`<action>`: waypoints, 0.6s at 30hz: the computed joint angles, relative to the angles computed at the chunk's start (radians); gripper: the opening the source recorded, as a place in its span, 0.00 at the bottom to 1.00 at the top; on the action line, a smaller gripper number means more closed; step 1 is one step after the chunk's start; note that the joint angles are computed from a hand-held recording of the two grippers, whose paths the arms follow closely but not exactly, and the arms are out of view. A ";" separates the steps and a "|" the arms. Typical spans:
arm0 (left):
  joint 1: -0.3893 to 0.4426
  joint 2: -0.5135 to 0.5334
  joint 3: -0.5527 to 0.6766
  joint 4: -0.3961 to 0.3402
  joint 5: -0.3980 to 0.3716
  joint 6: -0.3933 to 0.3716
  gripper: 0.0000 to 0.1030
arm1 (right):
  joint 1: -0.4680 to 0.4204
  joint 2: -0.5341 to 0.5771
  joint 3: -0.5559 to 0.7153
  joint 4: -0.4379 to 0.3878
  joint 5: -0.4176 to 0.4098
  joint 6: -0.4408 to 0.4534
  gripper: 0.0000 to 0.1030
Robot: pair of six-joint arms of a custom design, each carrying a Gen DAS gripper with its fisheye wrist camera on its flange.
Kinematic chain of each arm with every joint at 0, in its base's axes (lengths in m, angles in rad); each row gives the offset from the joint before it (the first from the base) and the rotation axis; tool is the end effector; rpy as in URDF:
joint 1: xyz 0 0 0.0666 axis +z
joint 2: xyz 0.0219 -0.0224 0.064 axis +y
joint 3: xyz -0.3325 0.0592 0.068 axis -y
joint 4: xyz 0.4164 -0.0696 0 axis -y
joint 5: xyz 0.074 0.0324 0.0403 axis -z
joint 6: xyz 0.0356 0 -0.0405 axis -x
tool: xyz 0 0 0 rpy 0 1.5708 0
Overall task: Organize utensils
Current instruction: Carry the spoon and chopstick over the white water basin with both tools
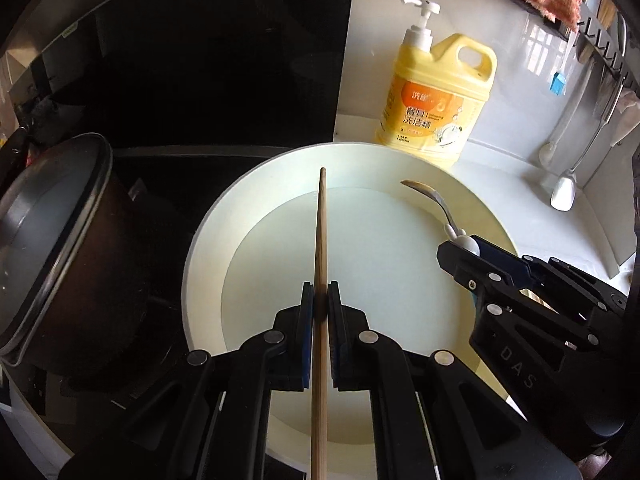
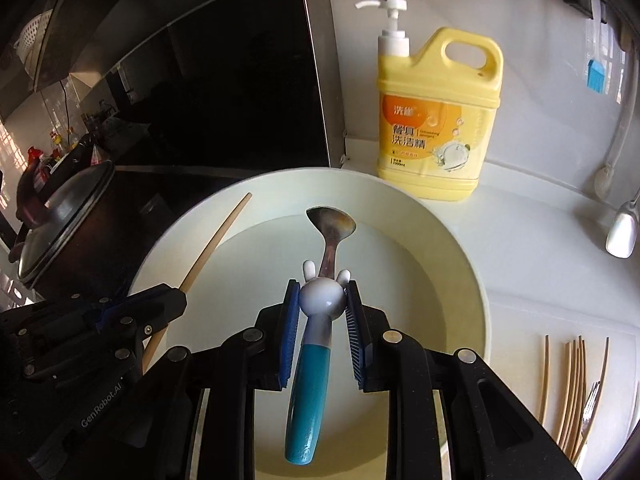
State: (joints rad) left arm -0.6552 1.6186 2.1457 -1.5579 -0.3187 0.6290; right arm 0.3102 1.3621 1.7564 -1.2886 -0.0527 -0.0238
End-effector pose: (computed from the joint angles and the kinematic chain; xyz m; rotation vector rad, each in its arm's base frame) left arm 0.4195 -0.3088 0.5764 -0.0792 2.5240 -0.0934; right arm 0.4494 0.1456 0.5444 -0.3759 2.4463 0.2090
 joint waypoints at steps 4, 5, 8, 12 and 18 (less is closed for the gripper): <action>0.028 0.013 -0.024 0.013 0.045 -0.011 0.07 | 0.004 0.052 0.034 -0.039 0.012 -0.001 0.21; 0.032 0.017 -0.026 0.014 0.053 -0.010 0.07 | 0.002 0.065 0.044 -0.052 0.007 0.002 0.22; 0.042 0.028 -0.028 0.010 0.064 -0.005 0.07 | 0.001 0.099 0.073 -0.079 0.004 0.007 0.22; 0.048 0.042 -0.025 0.009 0.072 -0.013 0.07 | 0.001 0.130 0.097 -0.115 0.005 0.019 0.22; 0.046 0.060 -0.011 0.008 0.060 -0.013 0.07 | -0.006 0.168 0.119 -0.165 -0.008 0.001 0.22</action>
State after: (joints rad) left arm -0.6091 1.6784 2.1346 -1.5498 -0.2586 0.6156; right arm 0.3043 1.5300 1.8759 -1.4532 -0.0610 -0.0227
